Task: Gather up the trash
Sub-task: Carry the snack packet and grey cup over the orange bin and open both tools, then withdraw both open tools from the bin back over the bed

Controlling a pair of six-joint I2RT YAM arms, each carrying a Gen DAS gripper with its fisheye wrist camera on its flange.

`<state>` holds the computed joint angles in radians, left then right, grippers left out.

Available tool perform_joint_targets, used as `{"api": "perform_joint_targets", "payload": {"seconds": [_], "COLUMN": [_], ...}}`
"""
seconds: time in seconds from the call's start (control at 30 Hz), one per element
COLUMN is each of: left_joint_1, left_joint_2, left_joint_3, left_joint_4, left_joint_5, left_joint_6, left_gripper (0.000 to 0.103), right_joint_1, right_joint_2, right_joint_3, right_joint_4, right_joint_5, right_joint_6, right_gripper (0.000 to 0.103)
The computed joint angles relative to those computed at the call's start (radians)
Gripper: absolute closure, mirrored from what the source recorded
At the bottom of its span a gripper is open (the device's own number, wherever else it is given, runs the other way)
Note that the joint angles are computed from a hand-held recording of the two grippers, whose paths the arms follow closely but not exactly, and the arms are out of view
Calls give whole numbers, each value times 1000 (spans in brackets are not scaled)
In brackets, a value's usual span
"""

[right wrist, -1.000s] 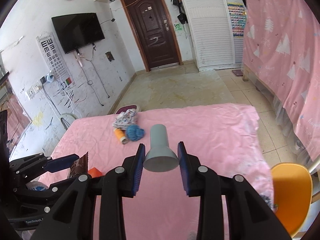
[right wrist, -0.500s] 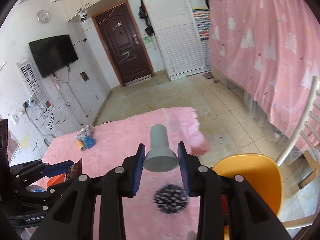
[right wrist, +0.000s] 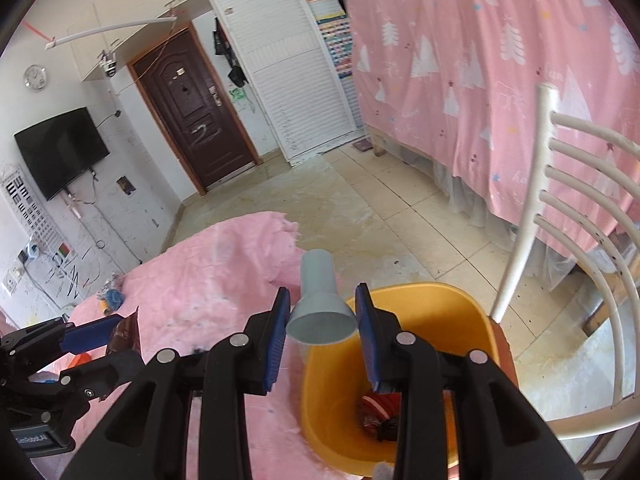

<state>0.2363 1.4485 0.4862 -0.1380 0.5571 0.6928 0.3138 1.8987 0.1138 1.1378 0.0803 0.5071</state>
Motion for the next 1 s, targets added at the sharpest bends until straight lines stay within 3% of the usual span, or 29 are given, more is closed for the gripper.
{"api": "perform_joint_targets", "payload": {"seconds": [0.27, 0.4, 0.5, 0.67, 1.0], "left_joint_1": [-235, -295, -322, -346, -259], "left_joint_2": [101, 183, 217, 258, 208], "left_joint_3": [9, 52, 62, 77, 76], "left_joint_4": [163, 193, 219, 244, 171], "left_joint_5": [-92, -117, -112, -124, -82], "left_joint_6": [-203, -265, -275, -298, -265], "left_gripper": [59, 59, 59, 50, 50], "right_joint_1": [-149, -190, -222, -265, -194], "right_joint_2": [180, 254, 278, 298, 224], "right_joint_3": [-35, -43, -37, -37, -26], "right_joint_4": [205, 286, 299, 318, 234], "right_joint_5": [-100, -124, -143, -175, -122], "right_joint_6": [-31, -38, -46, -48, -20], "right_gripper": [80, 80, 80, 80, 79]}}
